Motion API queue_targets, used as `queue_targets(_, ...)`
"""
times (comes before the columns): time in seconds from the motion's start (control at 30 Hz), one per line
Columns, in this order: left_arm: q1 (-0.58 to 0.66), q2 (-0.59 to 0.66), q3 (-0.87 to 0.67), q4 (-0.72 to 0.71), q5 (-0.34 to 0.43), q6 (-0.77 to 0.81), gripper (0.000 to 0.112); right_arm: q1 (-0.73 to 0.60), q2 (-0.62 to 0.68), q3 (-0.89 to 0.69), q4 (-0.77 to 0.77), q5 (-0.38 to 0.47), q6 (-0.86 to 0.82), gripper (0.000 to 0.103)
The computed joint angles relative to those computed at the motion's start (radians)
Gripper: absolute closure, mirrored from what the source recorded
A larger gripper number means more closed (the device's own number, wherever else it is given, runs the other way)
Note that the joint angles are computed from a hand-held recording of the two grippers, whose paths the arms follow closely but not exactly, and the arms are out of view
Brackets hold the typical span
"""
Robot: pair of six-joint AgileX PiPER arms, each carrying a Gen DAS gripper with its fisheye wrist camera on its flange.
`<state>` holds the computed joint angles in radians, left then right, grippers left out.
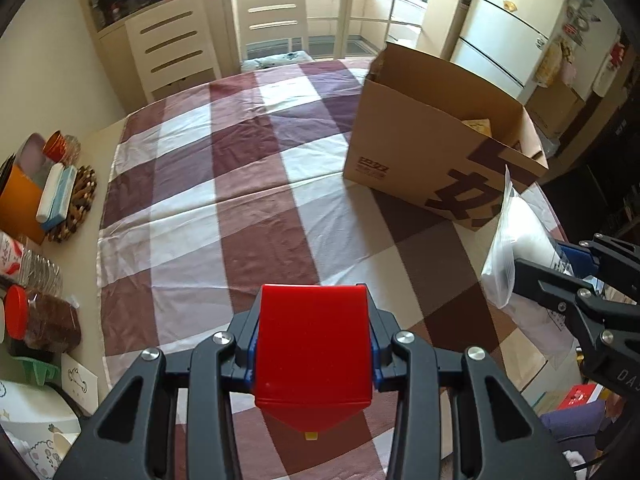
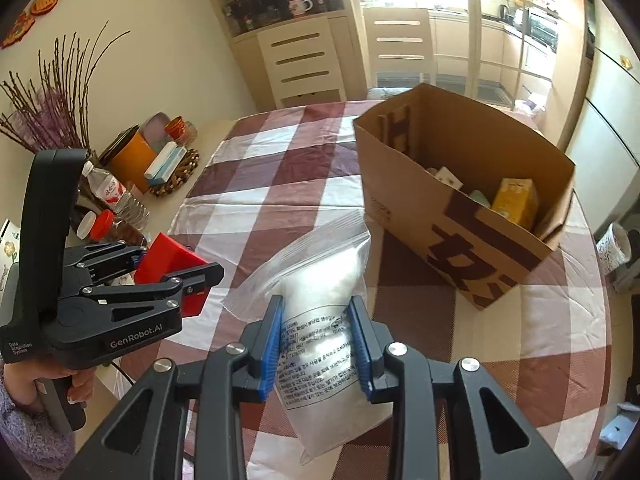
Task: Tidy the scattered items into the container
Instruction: 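Carry the red fries box and zip bag with both tools toward the cardboard box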
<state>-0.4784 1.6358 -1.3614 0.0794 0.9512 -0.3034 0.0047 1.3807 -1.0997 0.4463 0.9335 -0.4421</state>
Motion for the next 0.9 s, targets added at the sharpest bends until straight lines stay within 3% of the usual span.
queue_targets(0.9,-0.168,0.16,-0.204,-0.014,0.054,0.038,0.072,-0.278,-0.073,0.08,0.052,0.057,-0.119,0.071)
